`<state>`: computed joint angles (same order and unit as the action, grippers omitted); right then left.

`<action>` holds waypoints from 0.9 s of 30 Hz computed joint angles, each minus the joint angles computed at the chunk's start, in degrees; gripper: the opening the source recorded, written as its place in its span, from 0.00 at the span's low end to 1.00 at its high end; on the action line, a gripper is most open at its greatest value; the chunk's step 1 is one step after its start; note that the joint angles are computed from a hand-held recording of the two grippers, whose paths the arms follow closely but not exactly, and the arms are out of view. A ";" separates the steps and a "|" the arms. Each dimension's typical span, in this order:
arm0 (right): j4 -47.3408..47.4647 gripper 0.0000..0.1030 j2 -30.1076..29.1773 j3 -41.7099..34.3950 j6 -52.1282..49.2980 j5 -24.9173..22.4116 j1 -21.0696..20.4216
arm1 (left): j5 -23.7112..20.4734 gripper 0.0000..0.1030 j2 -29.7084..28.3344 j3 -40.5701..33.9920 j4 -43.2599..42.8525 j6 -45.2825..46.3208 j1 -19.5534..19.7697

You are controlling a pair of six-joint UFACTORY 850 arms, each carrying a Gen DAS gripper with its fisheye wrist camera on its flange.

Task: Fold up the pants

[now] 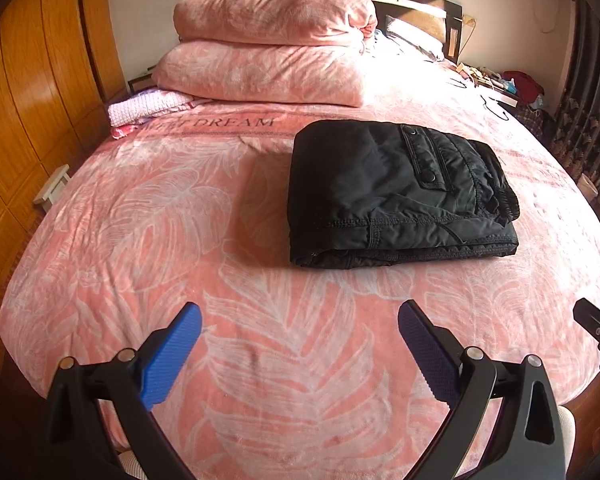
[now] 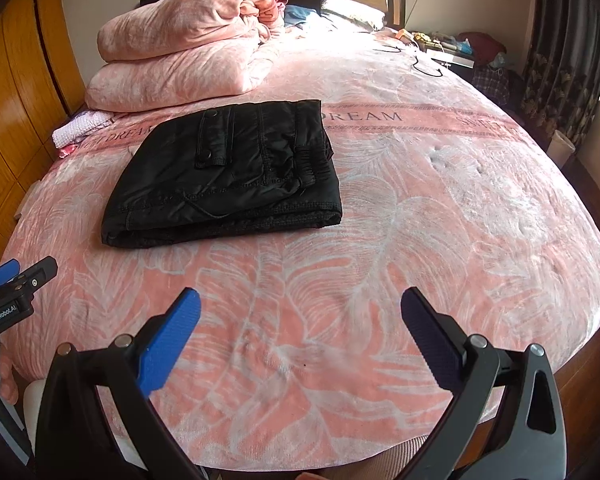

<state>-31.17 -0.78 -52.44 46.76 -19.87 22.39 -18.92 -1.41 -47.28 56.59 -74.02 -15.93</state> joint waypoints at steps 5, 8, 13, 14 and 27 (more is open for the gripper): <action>-2.33 0.97 1.63 0.46 1.61 -0.43 0.40 | -1.23 0.96 0.95 -0.21 0.98 -1.06 -0.92; -2.53 0.97 2.19 0.56 1.74 -0.71 0.52 | -1.72 0.96 1.24 -0.33 1.43 -1.63 -1.34; -4.30 0.97 2.43 0.39 3.62 -1.52 0.60 | -1.88 0.96 1.49 -0.42 0.46 -0.79 -1.63; -4.80 0.97 2.40 0.36 3.91 -1.59 0.64 | -2.12 0.96 1.48 -0.45 0.61 -0.95 -1.72; -5.45 0.97 1.24 -0.36 3.83 -2.42 1.01 | -2.74 0.96 0.94 -0.87 1.13 -1.56 -1.98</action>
